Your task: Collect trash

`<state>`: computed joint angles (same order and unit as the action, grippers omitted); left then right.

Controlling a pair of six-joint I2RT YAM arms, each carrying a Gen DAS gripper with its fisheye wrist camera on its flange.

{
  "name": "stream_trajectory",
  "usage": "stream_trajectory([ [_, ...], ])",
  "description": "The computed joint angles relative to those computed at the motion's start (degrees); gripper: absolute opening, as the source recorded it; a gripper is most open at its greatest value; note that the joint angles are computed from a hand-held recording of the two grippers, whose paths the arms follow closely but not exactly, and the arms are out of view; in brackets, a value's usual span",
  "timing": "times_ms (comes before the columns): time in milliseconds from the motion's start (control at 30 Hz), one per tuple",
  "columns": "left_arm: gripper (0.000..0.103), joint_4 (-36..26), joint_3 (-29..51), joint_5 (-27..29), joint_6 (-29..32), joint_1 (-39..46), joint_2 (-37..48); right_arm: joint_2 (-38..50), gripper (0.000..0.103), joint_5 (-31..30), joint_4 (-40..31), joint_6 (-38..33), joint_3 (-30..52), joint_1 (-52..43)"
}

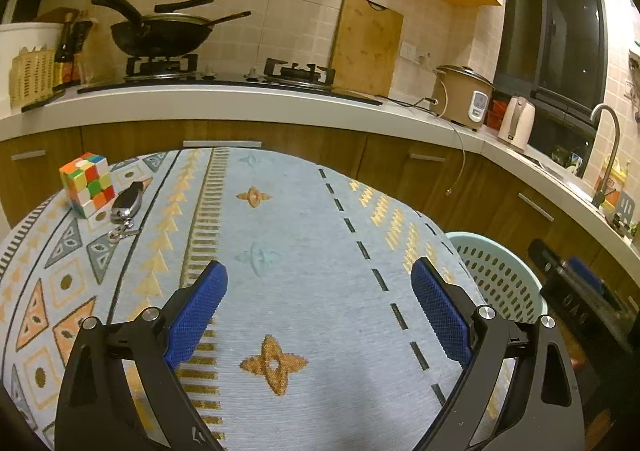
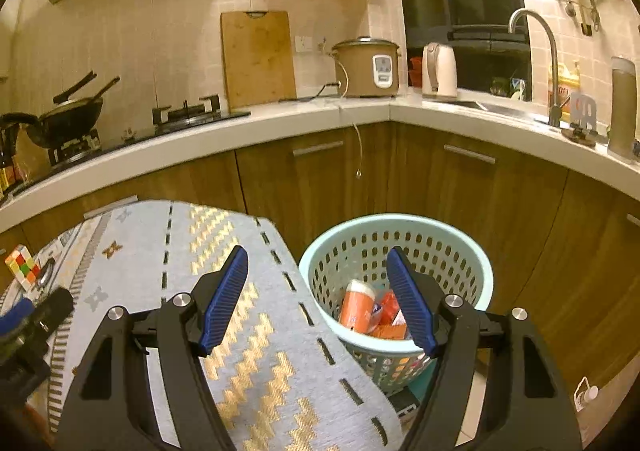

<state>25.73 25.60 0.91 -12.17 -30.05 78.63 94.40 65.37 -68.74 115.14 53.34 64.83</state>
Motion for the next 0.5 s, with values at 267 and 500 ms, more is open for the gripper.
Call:
stream_trajectory([
  [267,0.090,0.7,-0.4,0.0,0.6,-0.3,-0.2,-1.8,0.068,-0.3,-1.5,-0.5,0.2,0.3],
  [500,0.090,1.6,-1.2,-2.3,1.7,-1.9,-1.2,0.3,0.074,-0.1,-4.1,-0.1,2.2,0.9],
])
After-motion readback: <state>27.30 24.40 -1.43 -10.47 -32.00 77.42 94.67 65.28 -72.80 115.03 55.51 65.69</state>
